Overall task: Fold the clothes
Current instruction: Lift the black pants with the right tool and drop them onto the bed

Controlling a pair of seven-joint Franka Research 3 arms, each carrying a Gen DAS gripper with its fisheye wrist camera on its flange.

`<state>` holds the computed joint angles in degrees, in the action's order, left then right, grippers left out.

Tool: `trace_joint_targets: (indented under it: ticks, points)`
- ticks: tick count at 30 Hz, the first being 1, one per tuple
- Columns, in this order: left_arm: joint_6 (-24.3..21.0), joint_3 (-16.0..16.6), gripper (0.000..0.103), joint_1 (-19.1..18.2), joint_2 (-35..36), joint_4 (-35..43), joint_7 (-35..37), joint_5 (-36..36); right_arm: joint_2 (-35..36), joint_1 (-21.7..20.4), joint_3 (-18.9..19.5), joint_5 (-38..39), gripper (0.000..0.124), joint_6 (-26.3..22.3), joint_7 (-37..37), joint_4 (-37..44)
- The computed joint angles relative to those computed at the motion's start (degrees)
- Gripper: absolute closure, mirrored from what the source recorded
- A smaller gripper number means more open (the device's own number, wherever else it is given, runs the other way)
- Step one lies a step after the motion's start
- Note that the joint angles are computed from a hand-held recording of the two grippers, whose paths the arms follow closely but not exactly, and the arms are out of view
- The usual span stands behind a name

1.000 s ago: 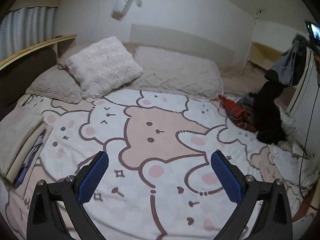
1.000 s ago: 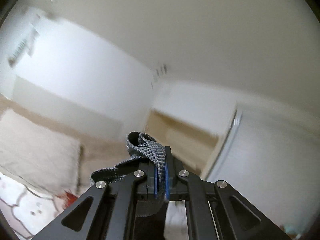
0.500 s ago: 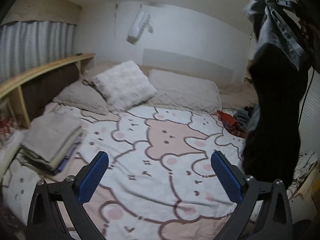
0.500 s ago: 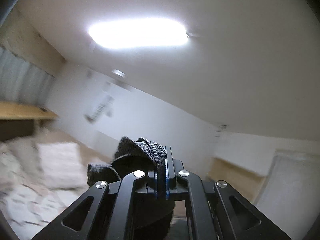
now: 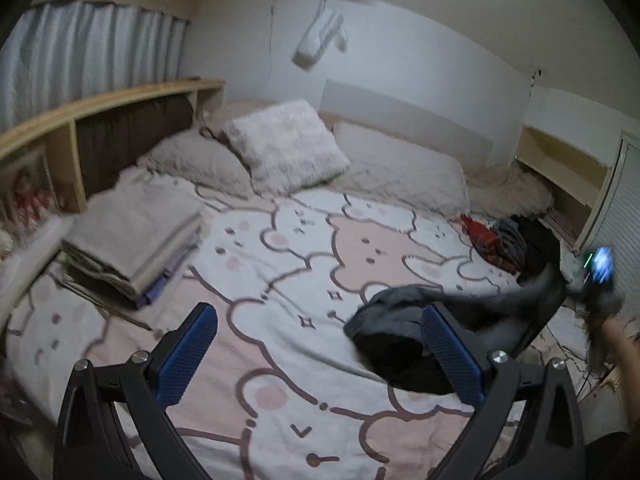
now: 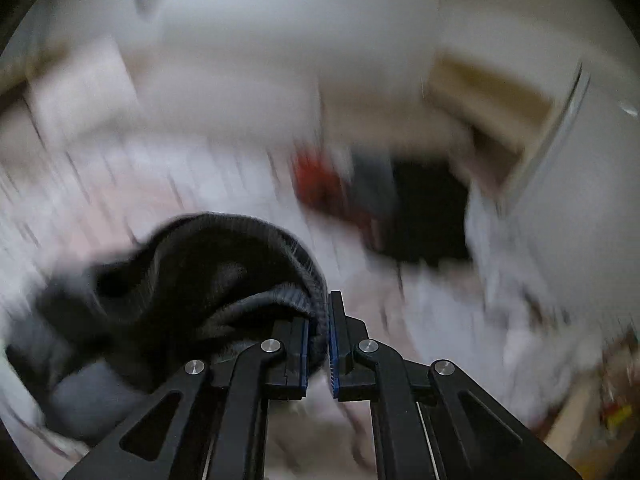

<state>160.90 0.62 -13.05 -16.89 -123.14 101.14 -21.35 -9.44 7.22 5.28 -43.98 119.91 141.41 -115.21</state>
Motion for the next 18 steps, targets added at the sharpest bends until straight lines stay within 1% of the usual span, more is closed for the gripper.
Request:
trace_joint_targets:
  ticks: [1,2,3,5,7,8,9,10,11,12,14,15,16,18]
  points:
    - [0.16,-0.06,0.000,-0.24,0.81,0.24,0.33,-0.09,1.40,-0.41,-0.80,2.47,0.099,-1.25,-0.26,-1.36]
    - [0.68,-0.45,0.000,-0.27,1.75,0.52,0.44,0.16,1.95,-0.59,-0.84,2.12,0.072,-2.58,1.22,-2.47]
    - [1.25,-0.70,0.000,-0.34,2.42,0.70,0.71,0.10,2.61,-0.69,-0.97,1.82,0.062,-3.88,2.69,-3.49]
    - [2.69,-1.04,0.000,-0.58,3.65,0.90,1.49,-0.49,2.51,-0.59,-1.46,1.00,0.061,-5.33,3.53,-6.12]
    - [4.04,-1.63,0.000,-0.25,4.46,0.72,1.25,-0.47,-0.18,-0.38,-1.07,-0.33,0.061,-6.64,5.37,-7.90]
    - [4.47,-2.10,0.000,0.22,4.74,0.51,0.27,0.05,-3.36,-0.23,-0.16,-2.04,0.061,-7.48,8.86,-9.82]
    - [4.58,-2.21,0.000,0.30,4.89,0.43,-0.16,-0.04,-5.17,-0.21,0.78,-3.51,0.061,-6.64,11.90,-10.64]
    - [4.71,-2.39,0.000,0.42,5.01,0.33,-0.71,0.00,-8.06,0.00,1.77,-5.43,0.061,-3.64,15.36,-12.40]
    - [4.88,-2.68,0.000,0.64,5.04,0.15,-1.47,0.34,-11.04,0.30,2.84,-4.94,0.061,0.52,15.78,-14.34]
    - [4.99,-2.92,0.000,0.85,5.05,0.03,-2.20,0.79,-12.02,1.73,1.90,-4.27,0.061,7.88,14.60,-15.05]
    - [4.91,-3.23,0.000,1.21,5.03,0.09,-3.23,2.00,-9.86,4.26,0.01,1.59,0.061,20.49,7.04,-14.01]
    - [4.82,-3.18,0.000,1.20,4.94,0.09,-3.34,2.29,-7.53,5.70,-1.02,5.63,0.061,24.81,1.93,-12.28]
    - [4.81,-3.12,0.000,1.21,4.82,0.03,-3.43,2.54,-4.34,7.33,-1.76,10.07,0.061,28.37,-3.77,-10.01]
    - [5.21,-2.79,0.000,1.19,4.47,-0.44,-3.44,2.76,3.38,10.53,-2.71,21.23,0.062,32.40,-18.60,-3.73]
